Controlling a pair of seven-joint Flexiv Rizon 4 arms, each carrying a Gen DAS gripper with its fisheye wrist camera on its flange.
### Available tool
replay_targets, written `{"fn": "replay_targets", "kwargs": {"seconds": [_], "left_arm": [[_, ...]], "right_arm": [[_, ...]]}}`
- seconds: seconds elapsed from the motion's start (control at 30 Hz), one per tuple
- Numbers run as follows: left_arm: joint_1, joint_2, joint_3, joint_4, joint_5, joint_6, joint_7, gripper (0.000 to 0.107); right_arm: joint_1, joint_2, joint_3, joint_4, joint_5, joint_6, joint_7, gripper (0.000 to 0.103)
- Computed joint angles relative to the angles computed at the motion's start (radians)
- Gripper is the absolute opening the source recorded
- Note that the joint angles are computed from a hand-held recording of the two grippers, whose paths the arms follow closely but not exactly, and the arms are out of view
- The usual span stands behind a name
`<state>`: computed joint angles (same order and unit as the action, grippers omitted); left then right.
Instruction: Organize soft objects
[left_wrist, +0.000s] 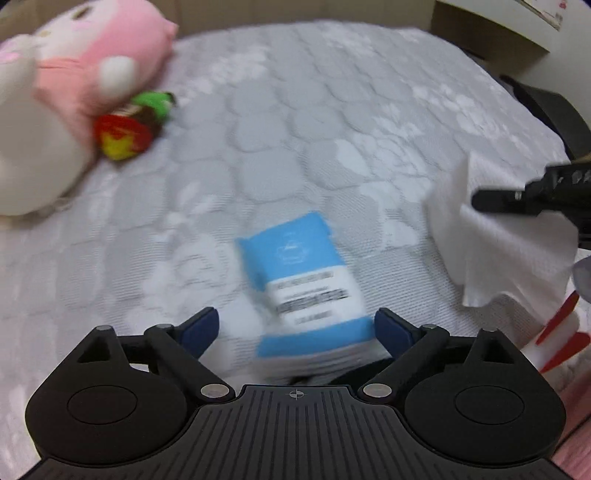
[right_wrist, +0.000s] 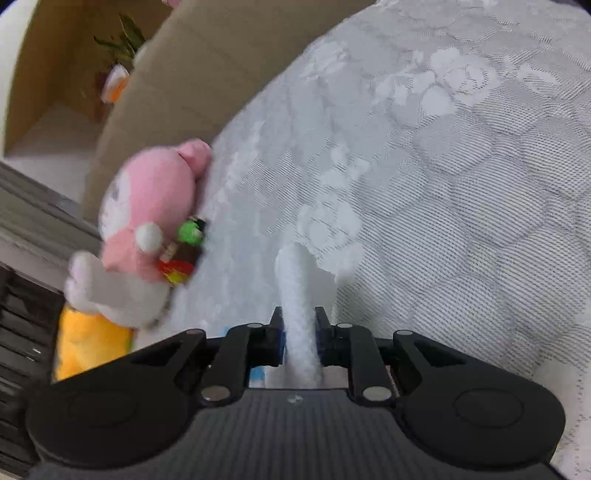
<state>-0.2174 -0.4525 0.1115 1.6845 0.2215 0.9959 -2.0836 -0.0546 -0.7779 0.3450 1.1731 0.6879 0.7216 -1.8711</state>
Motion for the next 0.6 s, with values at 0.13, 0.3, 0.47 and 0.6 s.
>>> {"fn": "replay_targets", "kwargs": {"seconds": [0.13, 0.3, 0.47, 0.6], "left_arm": [[0.031, 0.03, -0.005, 0.085, -0.038, 0.069, -0.022, 0.096], [0.085, 0.006, -0.048, 0.124, -0.141, 0.108, 0.043, 0.097], [0.121, -0.009, -0.089, 0.156, -0.267, 0.147, 0.125, 0.098], [0.119, -0.002, -0.088, 0.182, -0.313, 0.173, 0.148, 0.099]], "right_arm": [[0.045, 0.012, -0.021, 0.02, -0.065, 0.002, 0.015, 0.018], [0.016, 0.009, 0.064, -0.032, 0.023, -0.115, 0.001, 0.018], [0.056, 0.019, 0.089, -0.043, 0.136, -0.147, -0.077, 0.018], [0.214, 0.075, -0.03, 0.083, -0.061, 0.056, -0.151, 0.019]]}}
